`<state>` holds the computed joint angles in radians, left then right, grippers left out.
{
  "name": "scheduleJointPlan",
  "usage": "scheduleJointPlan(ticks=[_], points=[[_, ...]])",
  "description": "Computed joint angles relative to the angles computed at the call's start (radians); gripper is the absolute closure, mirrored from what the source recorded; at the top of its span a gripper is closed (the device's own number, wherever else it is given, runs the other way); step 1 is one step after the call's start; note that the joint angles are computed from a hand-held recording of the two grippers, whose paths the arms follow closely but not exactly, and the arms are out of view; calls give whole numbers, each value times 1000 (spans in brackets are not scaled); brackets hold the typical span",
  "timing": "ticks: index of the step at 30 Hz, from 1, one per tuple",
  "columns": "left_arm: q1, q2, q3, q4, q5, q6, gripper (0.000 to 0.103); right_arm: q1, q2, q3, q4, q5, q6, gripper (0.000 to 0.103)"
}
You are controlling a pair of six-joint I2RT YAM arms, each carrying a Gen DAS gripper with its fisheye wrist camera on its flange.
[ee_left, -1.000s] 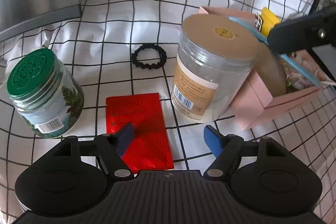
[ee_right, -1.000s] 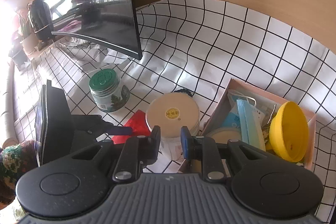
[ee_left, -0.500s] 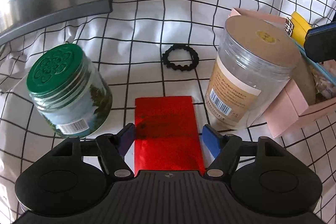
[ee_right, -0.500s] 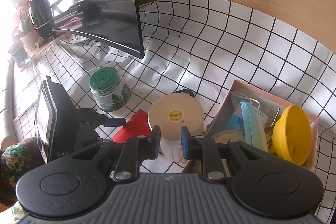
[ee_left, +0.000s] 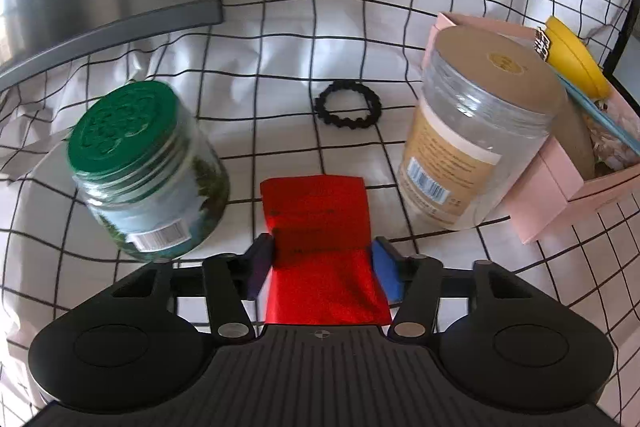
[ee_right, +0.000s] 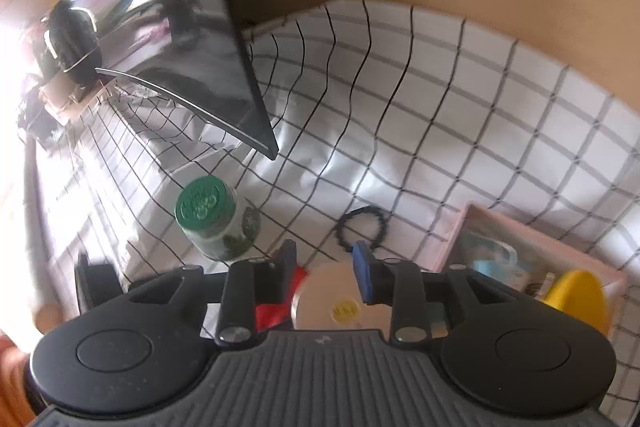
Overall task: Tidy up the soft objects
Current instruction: 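Grasp the black beaded hair tie with the right tool while the left holds the pouch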
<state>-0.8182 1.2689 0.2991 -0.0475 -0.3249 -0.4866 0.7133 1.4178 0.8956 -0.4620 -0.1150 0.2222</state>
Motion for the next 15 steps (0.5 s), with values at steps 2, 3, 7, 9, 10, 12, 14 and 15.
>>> scheduleJointPlan(ticks=[2,3,7,9,10,12,14,15], points=[[24,-55,-33,-2,27,-1,46,-1,142,115,-36,-3,-18,72],[35,-90,-48,-16,42,-5,47,1,211,175,-61,5,-18,72],[66,-279,-113,-92,93,-32,47,-14,471,402,-172,-65,23,72],[69,-378,-137,-139,100,-33,47,-11,576,496,-229,-81,34,72],[71,-426,-147,-164,106,-30,47,0,621,540,-256,-62,35,72],[79,-493,-158,-203,121,-18,47,23,700,625,-313,-16,21,72],[76,-548,-166,-236,123,-14,47,35,748,682,-348,-1,14,74],[78,-583,-170,-256,131,-13,47,40,768,705,-364,5,6,76]])
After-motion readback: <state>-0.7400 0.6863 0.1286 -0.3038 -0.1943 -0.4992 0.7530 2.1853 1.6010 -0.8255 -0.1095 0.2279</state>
